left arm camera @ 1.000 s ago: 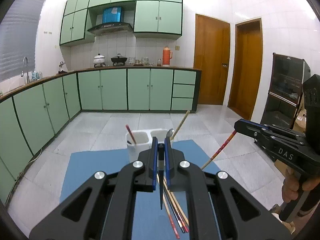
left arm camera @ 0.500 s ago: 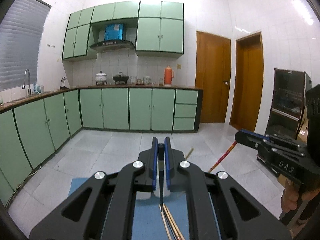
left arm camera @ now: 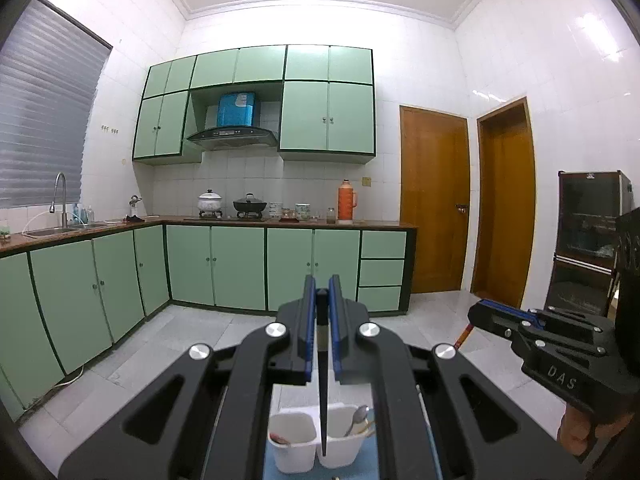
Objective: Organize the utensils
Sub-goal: 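Lower both held chopsticks into the white holder and open both tools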
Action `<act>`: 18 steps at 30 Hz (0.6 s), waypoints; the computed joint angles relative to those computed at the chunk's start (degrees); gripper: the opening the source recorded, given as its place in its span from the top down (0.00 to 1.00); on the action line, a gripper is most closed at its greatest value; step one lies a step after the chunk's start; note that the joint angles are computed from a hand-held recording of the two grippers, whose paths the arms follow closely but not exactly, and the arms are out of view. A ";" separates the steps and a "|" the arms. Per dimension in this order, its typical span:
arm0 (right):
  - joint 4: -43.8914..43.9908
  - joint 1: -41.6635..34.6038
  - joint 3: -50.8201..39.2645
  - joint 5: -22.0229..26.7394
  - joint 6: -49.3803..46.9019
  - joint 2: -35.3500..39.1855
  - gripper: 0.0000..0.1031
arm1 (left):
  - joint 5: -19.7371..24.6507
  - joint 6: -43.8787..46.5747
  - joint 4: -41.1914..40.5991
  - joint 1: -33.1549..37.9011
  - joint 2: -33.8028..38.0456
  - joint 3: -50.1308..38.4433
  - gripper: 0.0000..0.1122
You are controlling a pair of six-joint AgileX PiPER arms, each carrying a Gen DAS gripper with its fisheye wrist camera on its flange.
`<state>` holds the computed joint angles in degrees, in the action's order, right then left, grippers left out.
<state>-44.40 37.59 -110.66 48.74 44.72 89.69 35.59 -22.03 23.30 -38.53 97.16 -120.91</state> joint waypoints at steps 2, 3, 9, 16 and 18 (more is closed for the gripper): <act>1.65 -1.39 -2.09 -0.29 -1.63 1.86 0.95 | -0.30 -0.38 0.21 0.57 2.10 -1.99 0.95; 2.71 -2.20 -3.33 -0.44 -2.56 2.89 0.95 | -0.13 -0.39 0.19 0.81 3.63 -3.65 0.95; 9.95 -7.32 -9.64 -2.16 -7.72 9.11 0.95 | 1.00 2.37 -2.71 3.27 11.84 -12.29 0.95; 15.24 -10.47 -15.64 -1.39 -11.31 16.53 0.95 | 3.85 7.11 -8.54 5.62 19.40 -20.07 0.95; 16.07 -10.89 -15.03 -1.85 -11.60 17.26 0.95 | 4.38 8.10 -9.81 6.27 20.46 -20.64 0.95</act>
<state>-28.33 26.70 -125.69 46.89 33.12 106.94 39.97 -13.92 13.49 -32.25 117.61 -141.55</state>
